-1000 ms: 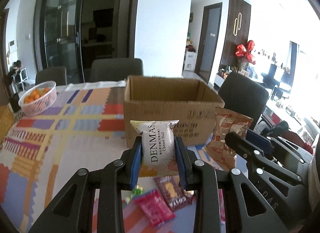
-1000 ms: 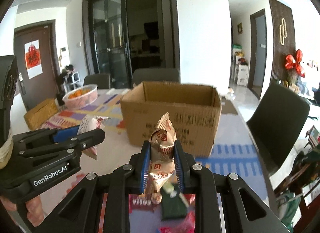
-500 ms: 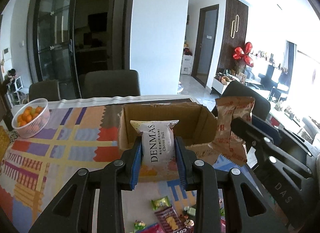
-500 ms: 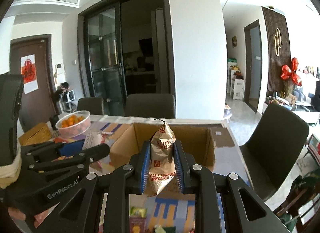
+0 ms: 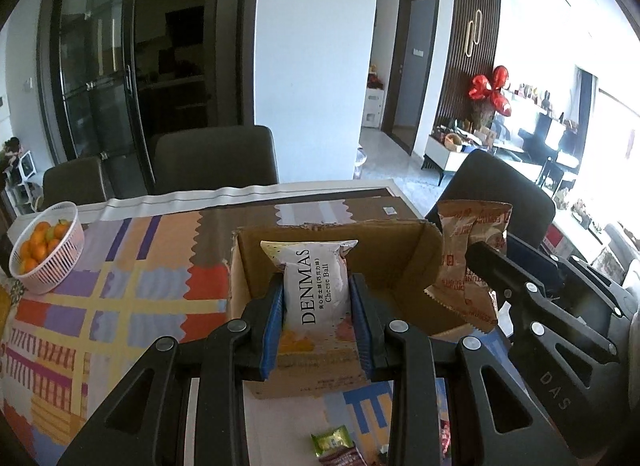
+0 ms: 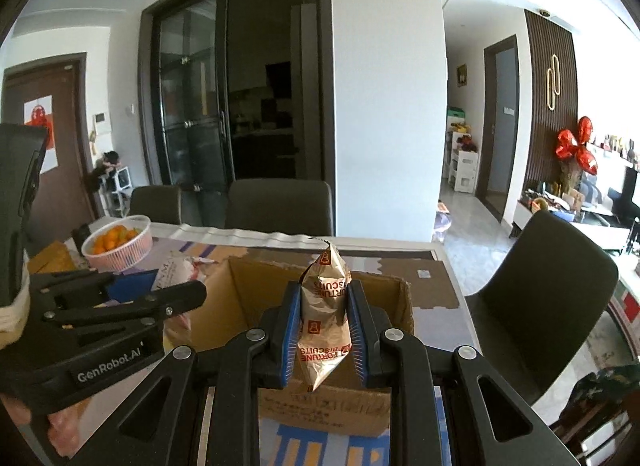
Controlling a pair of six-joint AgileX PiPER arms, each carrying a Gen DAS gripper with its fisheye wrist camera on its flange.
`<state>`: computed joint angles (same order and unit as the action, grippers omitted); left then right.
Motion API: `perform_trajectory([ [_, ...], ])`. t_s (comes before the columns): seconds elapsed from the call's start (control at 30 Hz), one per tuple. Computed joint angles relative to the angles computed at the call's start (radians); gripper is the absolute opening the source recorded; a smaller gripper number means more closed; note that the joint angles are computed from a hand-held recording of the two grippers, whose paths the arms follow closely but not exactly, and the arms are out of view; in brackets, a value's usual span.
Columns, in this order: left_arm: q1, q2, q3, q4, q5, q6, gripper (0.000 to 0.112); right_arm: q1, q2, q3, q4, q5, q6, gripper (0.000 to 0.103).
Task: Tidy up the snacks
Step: 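Lift both held bags and carry them over the open cardboard box, then open both tools to drop the bags into the box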
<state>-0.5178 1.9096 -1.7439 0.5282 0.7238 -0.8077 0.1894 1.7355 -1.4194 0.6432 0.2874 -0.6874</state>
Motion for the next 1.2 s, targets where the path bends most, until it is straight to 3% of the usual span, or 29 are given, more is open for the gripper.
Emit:
perform_trajectory([
  [0.17,0.032,0.076,-0.102,-0.077,0.035,0.073,0.033,-0.005,0.064,-0.067,-0.077,0.020,0.065,0.024],
  [0.3,0.037,0.099,-0.112,-0.042,0.045,0.037,0.052,-0.002,0.104,-0.110,-0.184,0.029,0.167,0.026],
  [0.33,0.037,0.097,-0.105,-0.033,0.047,0.025,0.053,-0.002,0.102,-0.101,-0.206,0.019,0.189,0.029],
  [0.4,0.033,0.079,-0.072,-0.013,0.038,-0.003,0.054,-0.006,0.109,-0.107,-0.239,0.031,0.223,0.046],
  [0.43,0.028,0.072,-0.061,0.003,0.044,-0.018,0.055,-0.007,0.113,-0.111,-0.242,0.036,0.233,0.048],
  [0.77,-0.076,-0.074,0.135,0.224,0.077,-0.212,0.063,-0.029,-0.013,0.052,-0.108,0.014,0.089,0.056],
  [1.0,-0.151,-0.207,0.297,0.318,0.099,-0.346,0.068,-0.026,-0.166,0.212,-0.063,-0.021,0.029,0.063],
  [1.2,-0.241,-0.290,0.404,0.388,0.151,-0.445,0.072,-0.042,-0.278,0.329,0.064,-0.018,-0.090,0.069],
])
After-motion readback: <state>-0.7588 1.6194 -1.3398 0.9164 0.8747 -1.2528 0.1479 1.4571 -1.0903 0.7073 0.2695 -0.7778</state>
